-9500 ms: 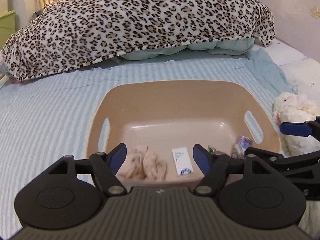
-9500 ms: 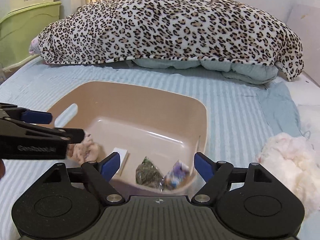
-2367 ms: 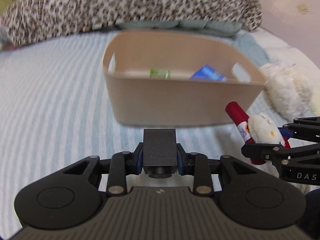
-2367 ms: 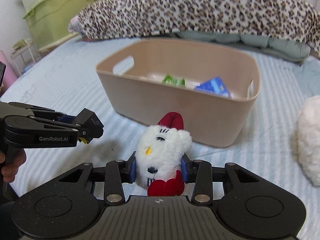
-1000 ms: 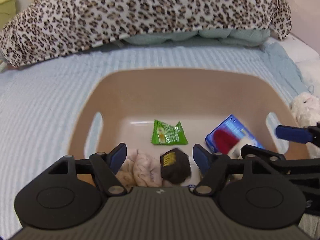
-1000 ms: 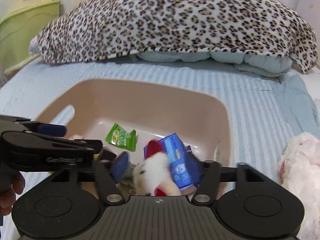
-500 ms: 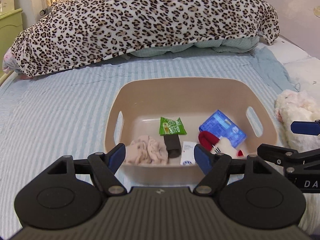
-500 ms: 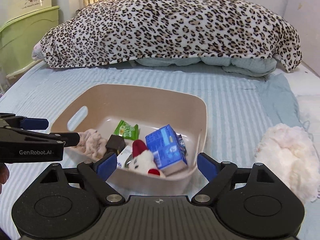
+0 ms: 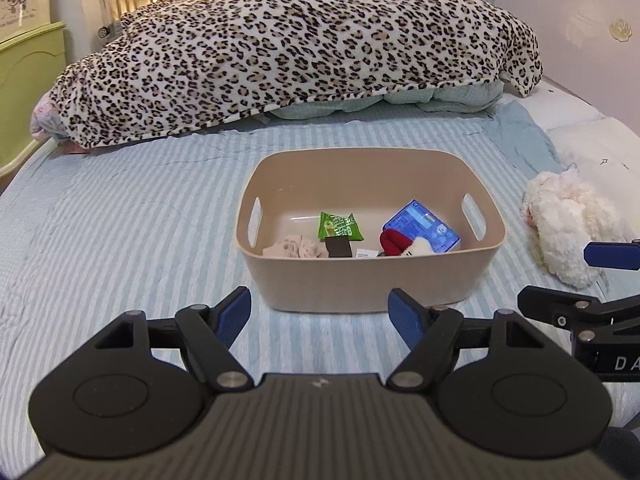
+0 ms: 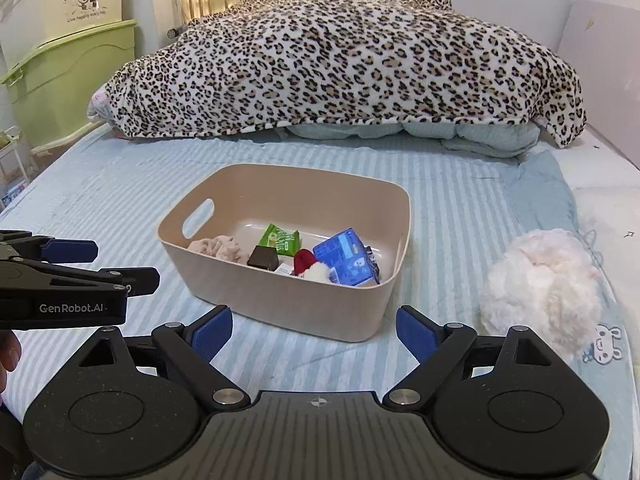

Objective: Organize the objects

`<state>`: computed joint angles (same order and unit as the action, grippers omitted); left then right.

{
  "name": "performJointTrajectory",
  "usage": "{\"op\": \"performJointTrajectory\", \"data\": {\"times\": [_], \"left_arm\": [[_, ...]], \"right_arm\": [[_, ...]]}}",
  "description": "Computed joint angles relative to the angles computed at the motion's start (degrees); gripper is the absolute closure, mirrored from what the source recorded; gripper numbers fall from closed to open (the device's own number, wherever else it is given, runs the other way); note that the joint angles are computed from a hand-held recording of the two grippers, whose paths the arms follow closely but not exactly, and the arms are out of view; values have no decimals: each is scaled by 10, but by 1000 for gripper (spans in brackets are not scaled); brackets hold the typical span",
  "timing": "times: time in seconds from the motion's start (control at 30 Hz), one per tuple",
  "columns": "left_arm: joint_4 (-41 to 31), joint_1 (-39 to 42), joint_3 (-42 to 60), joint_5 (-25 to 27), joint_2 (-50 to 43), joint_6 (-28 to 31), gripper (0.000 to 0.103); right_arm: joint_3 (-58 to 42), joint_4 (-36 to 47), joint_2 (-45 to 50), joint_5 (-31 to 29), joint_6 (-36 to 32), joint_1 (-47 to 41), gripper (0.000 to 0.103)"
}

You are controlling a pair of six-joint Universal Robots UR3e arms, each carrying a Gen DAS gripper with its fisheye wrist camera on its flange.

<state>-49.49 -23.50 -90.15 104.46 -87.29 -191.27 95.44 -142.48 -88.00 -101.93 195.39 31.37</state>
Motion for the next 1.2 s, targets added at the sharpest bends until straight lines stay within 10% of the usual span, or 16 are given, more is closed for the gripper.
{"op": "performJointTrajectory", "data": {"times": [1.2], "left_arm": [[-118, -221, -62, 173, 179, -158, 27]], "right_arm": [[95, 67, -176, -145, 98, 202, 4]]}}
